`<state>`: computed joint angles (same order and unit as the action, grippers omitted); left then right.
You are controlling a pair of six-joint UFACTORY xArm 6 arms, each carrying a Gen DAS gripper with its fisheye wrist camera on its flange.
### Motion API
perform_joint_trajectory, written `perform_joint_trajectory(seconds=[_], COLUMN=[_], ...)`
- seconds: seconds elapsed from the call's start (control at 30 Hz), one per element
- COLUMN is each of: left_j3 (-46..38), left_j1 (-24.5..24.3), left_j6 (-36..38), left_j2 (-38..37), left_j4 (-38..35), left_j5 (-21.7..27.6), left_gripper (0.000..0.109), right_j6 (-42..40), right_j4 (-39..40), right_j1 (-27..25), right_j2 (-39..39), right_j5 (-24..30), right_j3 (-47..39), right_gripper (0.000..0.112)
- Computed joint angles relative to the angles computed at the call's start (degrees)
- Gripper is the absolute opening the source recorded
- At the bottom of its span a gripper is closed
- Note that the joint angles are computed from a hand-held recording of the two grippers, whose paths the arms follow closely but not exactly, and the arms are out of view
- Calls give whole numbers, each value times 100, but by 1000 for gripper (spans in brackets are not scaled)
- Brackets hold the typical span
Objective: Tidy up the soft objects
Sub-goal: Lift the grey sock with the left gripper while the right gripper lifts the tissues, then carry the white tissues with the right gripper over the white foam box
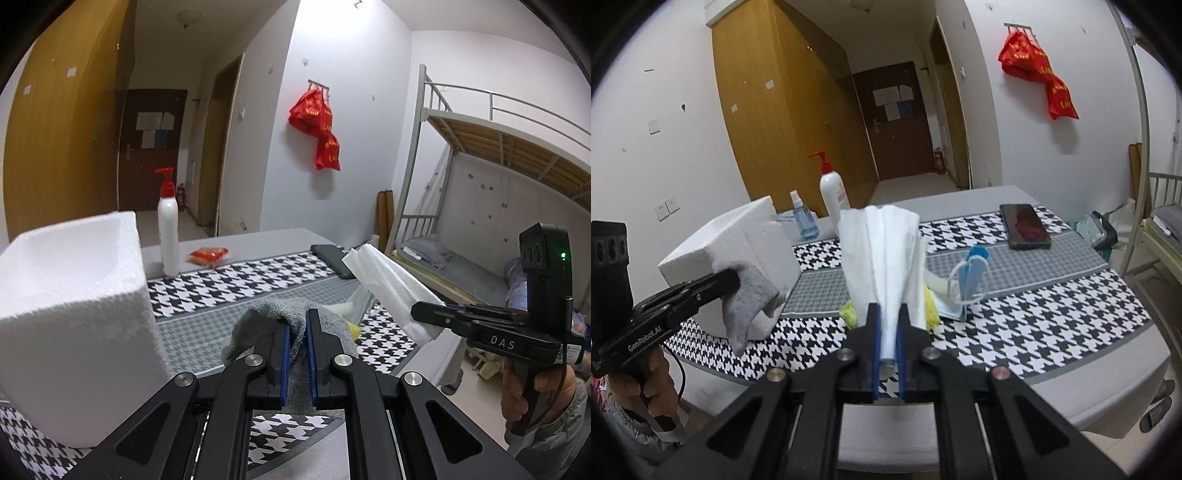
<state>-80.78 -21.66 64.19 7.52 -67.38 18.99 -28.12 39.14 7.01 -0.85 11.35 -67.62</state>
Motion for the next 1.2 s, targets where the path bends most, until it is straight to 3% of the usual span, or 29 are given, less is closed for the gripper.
perform_joint_trajectory(seconds=[0.73, 1.0, 1.2], left_j3=[496, 720, 901], left_j1=[41, 112, 220], left_j6=[369, 200, 181], left_j2=[-697, -935, -1142], left_j4=[-329, -158, -136], left_j5=[-588, -906, -1230], left_gripper=[8, 8, 8], right_j6=[-1019, -1844, -1676], right_j4=[965, 1647, 1465], right_j1=[381, 604, 706], right_j2=[-275, -249, -76], right_j5=[-127, -76, 13], right_j3=[-46, -229, -454], right_gripper=[10, 10, 10])
